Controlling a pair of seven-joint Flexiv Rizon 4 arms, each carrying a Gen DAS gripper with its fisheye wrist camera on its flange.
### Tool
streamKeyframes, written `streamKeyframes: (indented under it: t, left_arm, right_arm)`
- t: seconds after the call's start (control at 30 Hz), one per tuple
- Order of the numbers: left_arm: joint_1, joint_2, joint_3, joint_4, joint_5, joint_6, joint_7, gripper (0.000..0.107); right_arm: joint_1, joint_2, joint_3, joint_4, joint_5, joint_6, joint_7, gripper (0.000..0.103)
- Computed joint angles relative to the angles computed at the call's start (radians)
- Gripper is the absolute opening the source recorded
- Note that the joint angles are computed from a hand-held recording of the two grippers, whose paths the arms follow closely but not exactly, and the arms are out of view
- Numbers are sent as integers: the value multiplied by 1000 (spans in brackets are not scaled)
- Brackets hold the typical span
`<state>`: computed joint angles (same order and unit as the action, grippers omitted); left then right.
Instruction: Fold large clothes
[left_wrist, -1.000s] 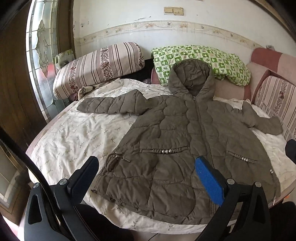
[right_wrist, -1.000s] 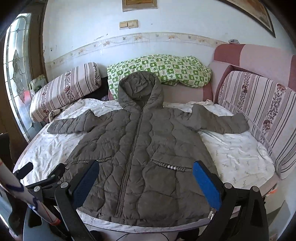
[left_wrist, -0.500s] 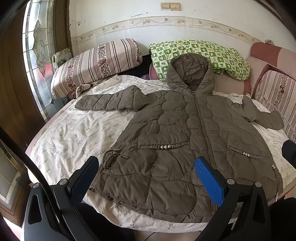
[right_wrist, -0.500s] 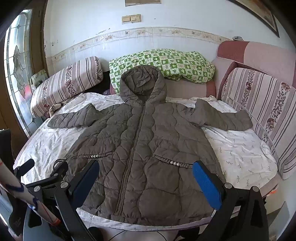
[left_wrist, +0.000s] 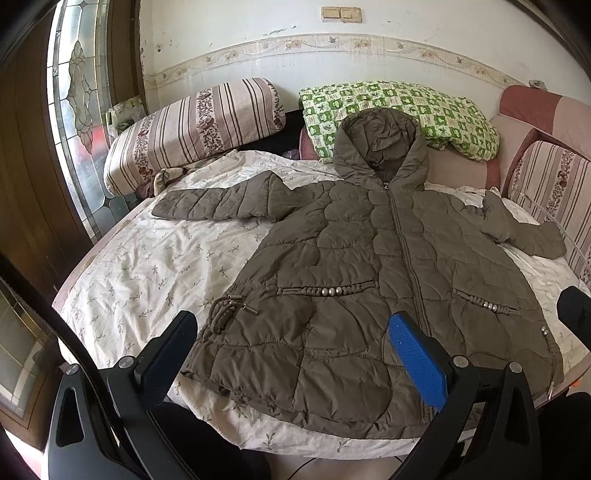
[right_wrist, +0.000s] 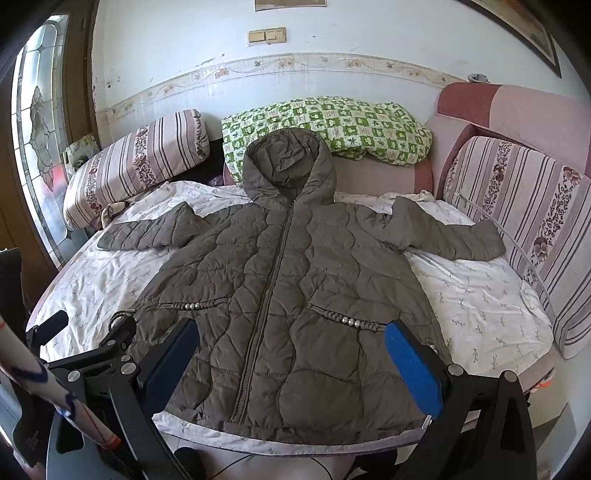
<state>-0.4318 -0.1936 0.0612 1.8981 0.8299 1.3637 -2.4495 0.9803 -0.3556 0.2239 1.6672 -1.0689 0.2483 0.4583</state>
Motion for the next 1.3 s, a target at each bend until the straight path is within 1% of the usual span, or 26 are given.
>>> streamKeyframes:
  t: [0.2,0.57,0.67,0.73,0.8,0.87,0.9,0.93,1.0,1.07,1.13,1.23,1.3]
  left_arm:
    - [-6,28,0,6,47,-18,-42,103]
    - [29,99,-63,29,104,-63,-83,103]
    - [45,113,-83,37,94,-66,-70,103]
    - [66,109,-95,44,41,-40,-12,103]
    - [79,96,-97,38,-6,-31,32,103]
    - [86,82,-84,23,-18,-20,18,103]
    - [93,71,-77,19,-34,0,15,103]
    - [100,55,-71,12,-53,22,22,103]
    - [102,17,-60,-19,-93,31,59,103]
    - [77,-28,-31,-79,-83,15,55,103]
    - [46,-81,2,-153,-65,5,39,103]
    - [19,-163,31,-245,-86,30,40,103]
    - [10,-222,33,-301,-120,42,75,103]
  right_arm:
    - [2,6,3,7,-10,6,8,102]
    - [11,36,19,35,-44,-9,51,102]
    - [12,45,25,43,-52,-16,62,103]
    - [1,61,30,63,-58,5,75,103]
    - [-15,84,35,92,-60,26,109,103]
    - [-23,98,42,104,-44,0,136,103]
    - [-25,100,46,104,-32,-21,136,103]
    - [-28,101,49,102,-18,-45,127,103]
    - [-42,112,53,113,3,-59,126,103]
    - [-73,141,58,150,23,-36,149,103]
    - [-98,161,65,175,61,-52,160,103]
    - [-130,159,66,163,145,-121,103,103]
    - [-146,161,66,168,164,-143,86,103]
